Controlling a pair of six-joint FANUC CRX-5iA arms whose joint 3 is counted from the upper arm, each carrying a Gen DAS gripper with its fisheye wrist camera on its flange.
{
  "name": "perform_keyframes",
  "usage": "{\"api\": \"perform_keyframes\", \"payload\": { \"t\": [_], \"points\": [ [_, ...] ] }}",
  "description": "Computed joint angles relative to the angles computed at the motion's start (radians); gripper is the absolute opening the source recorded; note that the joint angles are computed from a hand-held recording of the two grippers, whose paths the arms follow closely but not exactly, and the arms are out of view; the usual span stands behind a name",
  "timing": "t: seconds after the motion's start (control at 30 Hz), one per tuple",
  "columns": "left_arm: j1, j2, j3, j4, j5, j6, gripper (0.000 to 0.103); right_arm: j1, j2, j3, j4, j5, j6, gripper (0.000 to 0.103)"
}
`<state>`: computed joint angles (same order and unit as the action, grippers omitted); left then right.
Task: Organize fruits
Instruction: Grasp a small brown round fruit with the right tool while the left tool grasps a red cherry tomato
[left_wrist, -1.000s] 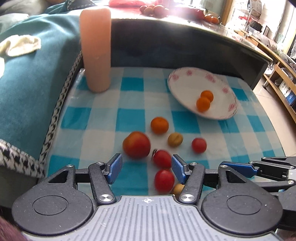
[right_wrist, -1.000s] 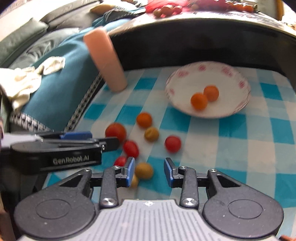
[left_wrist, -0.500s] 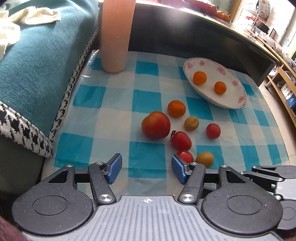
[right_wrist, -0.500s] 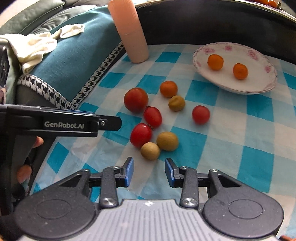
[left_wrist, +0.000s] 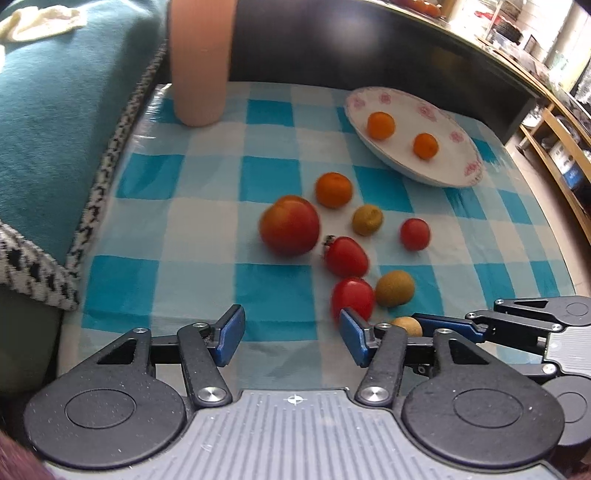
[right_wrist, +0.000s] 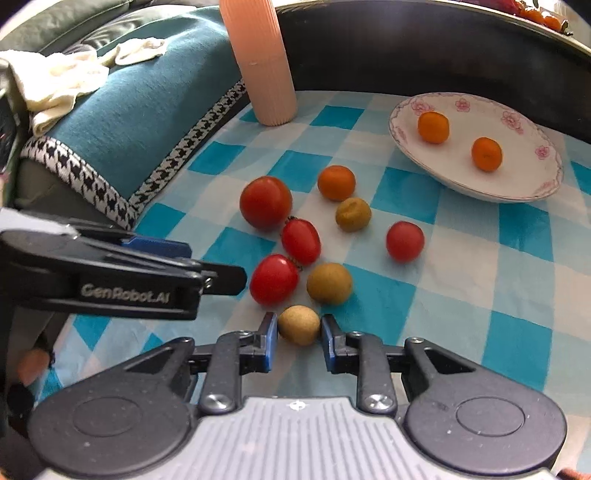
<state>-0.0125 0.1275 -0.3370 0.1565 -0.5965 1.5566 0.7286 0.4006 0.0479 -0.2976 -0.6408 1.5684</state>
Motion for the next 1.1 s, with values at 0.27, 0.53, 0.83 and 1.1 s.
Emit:
{"api": "perform_keyframes", "payload": {
  "t": [0.27,0.53,0.83,1.1],
  "points": [
    [-0.036,0.017,-0.018,0.071,0.069,-0.106,0.062,-0.032,-0.035,-0.036,0.009,-0.015,-0.048,0.028],
    [-0.069,0.054,-0.004,0.076,0.099,-0.147,0.057,-0.052,-0.039,-0.039,0.007,-0.029,-0.058,0.028],
    [-0.088,0.07,0.02,0.002,0.106,-0.087,0.039,-0.054,-0.038,-0.046,0.046,-0.034,-0.094,0.028],
    [-0.085,0.078,0.019,0.008,0.129,-0.08,0.041,-0.056,-0.038,-0.047,0.057,-0.038,-0.11,0.028]
  ]
}}
